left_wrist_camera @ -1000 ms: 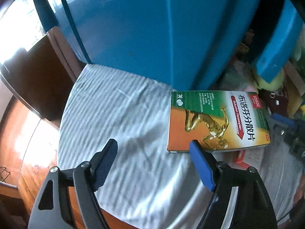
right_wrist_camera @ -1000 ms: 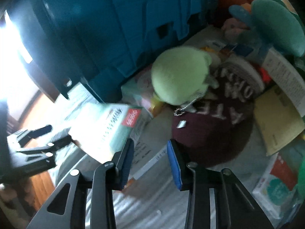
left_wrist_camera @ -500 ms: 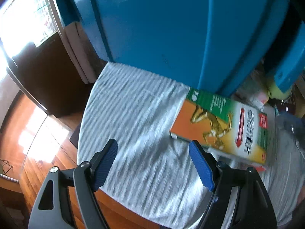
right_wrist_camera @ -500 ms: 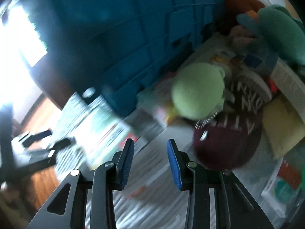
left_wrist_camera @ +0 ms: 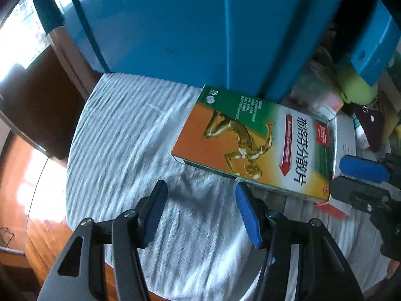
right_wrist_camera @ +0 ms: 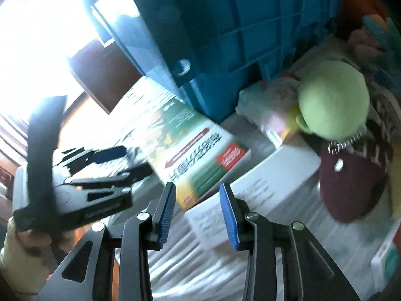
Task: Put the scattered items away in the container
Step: 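Reach both tools toward the green medicine box beside the crate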
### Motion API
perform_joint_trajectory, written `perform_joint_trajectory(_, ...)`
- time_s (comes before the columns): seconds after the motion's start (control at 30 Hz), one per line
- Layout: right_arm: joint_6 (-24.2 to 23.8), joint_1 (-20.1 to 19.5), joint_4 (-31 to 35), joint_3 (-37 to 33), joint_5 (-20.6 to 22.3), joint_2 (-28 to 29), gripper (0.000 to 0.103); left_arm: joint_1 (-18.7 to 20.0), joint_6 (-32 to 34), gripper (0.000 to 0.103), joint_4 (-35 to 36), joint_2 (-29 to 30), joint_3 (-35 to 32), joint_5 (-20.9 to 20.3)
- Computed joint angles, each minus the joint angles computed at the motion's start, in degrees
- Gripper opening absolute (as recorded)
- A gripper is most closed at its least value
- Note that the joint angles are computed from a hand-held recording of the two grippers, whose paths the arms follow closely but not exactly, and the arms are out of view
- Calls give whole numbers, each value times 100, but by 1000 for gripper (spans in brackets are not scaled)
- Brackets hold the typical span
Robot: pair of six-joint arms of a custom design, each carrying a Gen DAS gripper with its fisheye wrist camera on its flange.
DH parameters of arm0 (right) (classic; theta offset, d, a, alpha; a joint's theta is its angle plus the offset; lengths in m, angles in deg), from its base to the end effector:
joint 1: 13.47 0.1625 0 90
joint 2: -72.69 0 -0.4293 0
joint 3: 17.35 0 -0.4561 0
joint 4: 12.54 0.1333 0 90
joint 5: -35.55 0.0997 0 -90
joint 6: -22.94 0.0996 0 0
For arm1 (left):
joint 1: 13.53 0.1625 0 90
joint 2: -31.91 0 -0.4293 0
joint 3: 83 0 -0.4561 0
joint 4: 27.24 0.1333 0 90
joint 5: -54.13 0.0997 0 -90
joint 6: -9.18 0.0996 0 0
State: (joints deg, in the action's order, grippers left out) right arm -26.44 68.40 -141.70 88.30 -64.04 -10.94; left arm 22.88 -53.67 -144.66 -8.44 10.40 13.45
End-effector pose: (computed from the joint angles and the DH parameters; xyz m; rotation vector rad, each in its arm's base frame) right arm 0.0314 -0.6052 0.3537 0.9670 -2.6712 0.2607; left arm -0.4097 -0.5617 -0.0257 0.0527 2.2685 -0.6104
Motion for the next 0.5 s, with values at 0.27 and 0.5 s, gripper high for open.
perform_joint_trajectory(0.27,129,28,-1278,-89,10,355,37,-15,-518,67,120,-396,222,155)
perform_joint_trajectory(0.5,65,-167,-781,-520,526,868,39,149,-209,67,-162,-274,250,164)
